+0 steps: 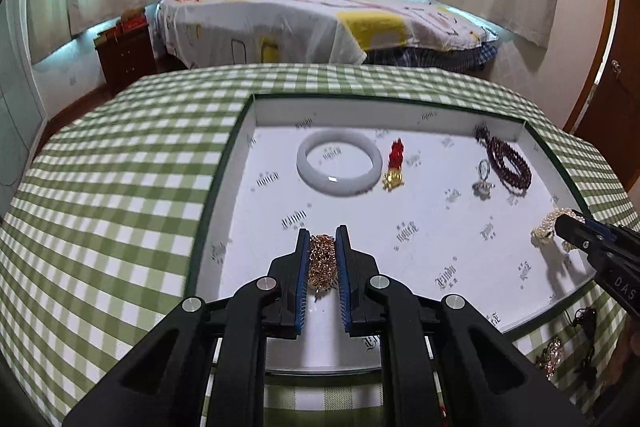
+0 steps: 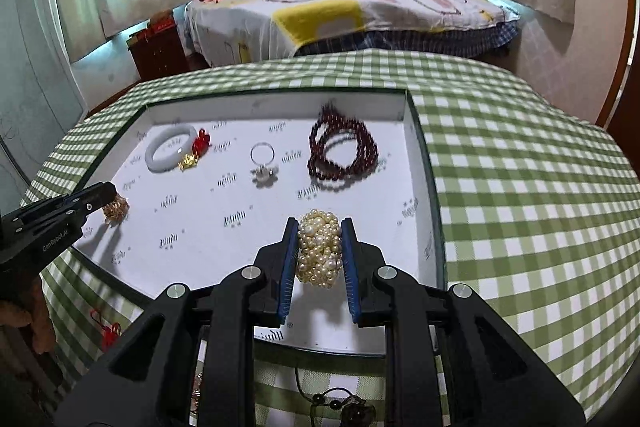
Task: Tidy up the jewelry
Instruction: 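Open both tools to release the chain and necklace in the tray, then grasp the red-tasseled gold pendant on the table with the left tool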
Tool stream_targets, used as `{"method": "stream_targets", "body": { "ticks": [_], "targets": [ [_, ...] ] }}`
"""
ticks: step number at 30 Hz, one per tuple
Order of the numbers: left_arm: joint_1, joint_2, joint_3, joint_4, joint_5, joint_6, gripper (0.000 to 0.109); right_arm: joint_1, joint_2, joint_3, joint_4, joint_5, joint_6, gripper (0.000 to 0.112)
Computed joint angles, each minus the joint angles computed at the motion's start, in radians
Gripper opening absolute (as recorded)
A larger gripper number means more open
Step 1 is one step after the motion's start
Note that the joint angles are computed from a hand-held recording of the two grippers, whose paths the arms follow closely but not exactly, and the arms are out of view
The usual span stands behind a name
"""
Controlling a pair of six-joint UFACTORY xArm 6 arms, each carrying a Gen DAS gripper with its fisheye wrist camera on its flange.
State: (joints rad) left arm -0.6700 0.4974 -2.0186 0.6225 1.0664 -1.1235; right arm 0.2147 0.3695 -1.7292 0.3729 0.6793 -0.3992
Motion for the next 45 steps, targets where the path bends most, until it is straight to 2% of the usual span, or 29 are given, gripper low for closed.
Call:
{"method": "stream_targets", "body": {
  "ticks": [4, 6, 8, 11, 17, 29, 45],
  "targets": [
    [-0.004, 0.007, -0.006, -0.001, 0.012, 0.008, 0.016, 0.0, 0.004, -0.003, 0.001, 0.014, 0.003, 0.023],
    [-0.006, 0.011, -0.011, 0.004, 0.02, 0.013, 0.017, 0.0, 0.001, 0.003, 0.005, 0.016, 0.0, 0.029],
    [-0.007, 0.013, -0.015, 0.0, 0.023, 0.016, 0.031, -0.001, -0.005, 0.011, 0.015, 0.011, -0.006, 0.035],
    [-0.016, 0.009, -0.015, 0.029, 0.025, -0.001, 0.042, -0.004, -0.023, 0.022, 0.03, 0.002, -0.015, 0.036],
    [-0.046, -0.057, 0.041, 0.083, 0.028, -0.042, 0.051, -0.01, -0.082, 0.061, 0.046, -0.01, -0.03, 0.036],
    [-0.147, -0.151, 0.126, 0.113, 0.081, -0.139, 0.052, -0.048, -0.279, 0.286, 0.02, -0.03, -0.046, 0.036],
    [-0.21, -0.103, 0.111, 0.021, 0.103, -0.125, 0.052, -0.108, -0.385, 0.456, 0.032, 0.003, -0.038, 0.036]
  ]
}}
